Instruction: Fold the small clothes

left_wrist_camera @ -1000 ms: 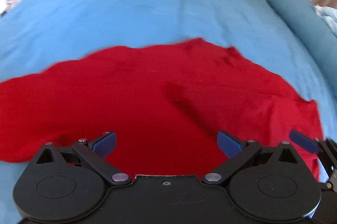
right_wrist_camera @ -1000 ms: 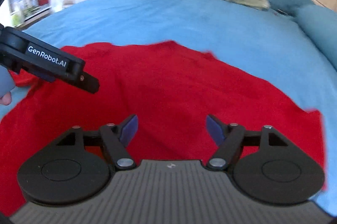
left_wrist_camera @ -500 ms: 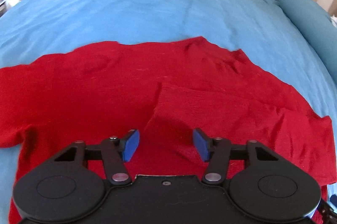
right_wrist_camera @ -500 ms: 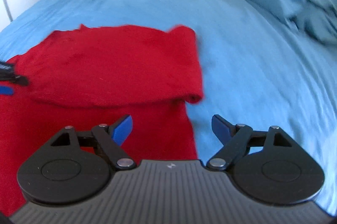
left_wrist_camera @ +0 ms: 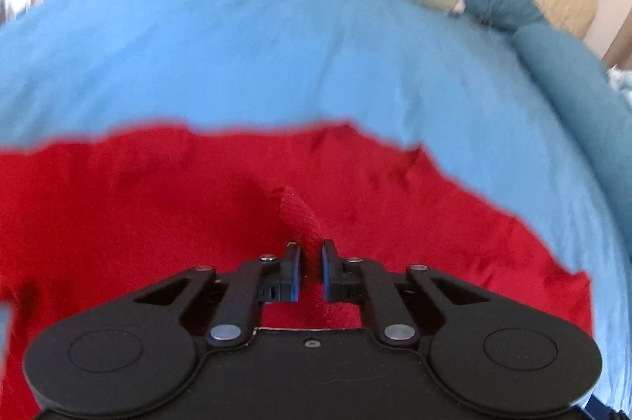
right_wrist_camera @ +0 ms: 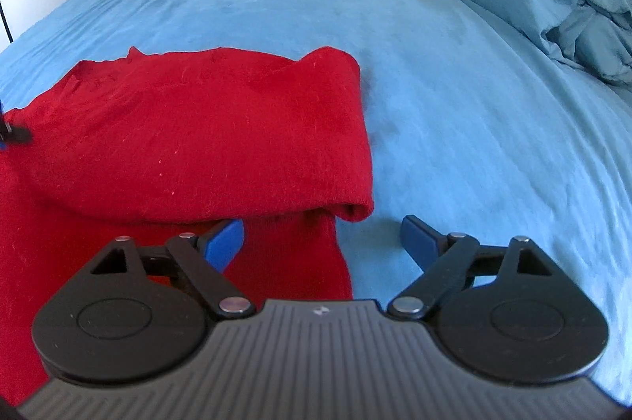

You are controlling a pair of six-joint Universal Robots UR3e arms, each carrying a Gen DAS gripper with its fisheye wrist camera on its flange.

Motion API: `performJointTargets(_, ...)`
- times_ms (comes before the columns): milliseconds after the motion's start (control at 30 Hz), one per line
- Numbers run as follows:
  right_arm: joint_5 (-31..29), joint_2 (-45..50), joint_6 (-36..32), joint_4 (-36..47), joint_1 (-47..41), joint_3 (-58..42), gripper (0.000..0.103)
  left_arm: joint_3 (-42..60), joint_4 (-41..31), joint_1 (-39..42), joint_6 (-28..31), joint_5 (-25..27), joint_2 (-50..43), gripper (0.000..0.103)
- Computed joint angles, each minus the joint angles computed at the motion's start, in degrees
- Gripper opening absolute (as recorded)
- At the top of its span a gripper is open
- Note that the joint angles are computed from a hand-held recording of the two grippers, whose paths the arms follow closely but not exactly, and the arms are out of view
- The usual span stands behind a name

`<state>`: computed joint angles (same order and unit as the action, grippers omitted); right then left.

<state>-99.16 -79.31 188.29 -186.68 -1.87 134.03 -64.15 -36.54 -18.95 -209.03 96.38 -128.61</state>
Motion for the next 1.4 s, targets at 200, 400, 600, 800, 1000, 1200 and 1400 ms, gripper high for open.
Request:
performJointTargets(200,-1.70,3.15,0.19,1.16,1.52,-4.63,0.102,-7.26,8.07,1.87,4.11,7.69,7.74,0.011)
performJointTargets(400,-5.14,6.85,-3.46,0.92,1.82,-8.69,0.102,-17.55,11.77,5.18,6.38,7.45,10.47,0.011)
performJointTargets(600,-1.32,3.11,-4.67,-0.79,-4.62,-2.90,0.103,-24.23,12.57,5.11,5.47,5.87,12.22,0.012)
performJointTargets(800,2.61,-0.48,-7.19,-0.07,-8.11,0.36,0.103,-31.80,9.64,5.37,7.62,7.60,18.41,0.032)
performJointTargets(1000,3.42,-8.33,-11.44,9.10,-8.60,0.30,0.103,-37.00,1.30,5.03,7.27,13.98,26.85,0.041)
performJointTargets(1200,15.09,-9.84,-11.91,9.35,-4.84,-4.51,0.103,-33.70,5.73,4.37,10.93,11.72,24.66,0.075)
performJointTargets(1400,14.74,6.95,-4.97,5.52,1.16,-15.45,0.103,-25.45,8.07,3.10,14.07,5.40,16.47,0.075)
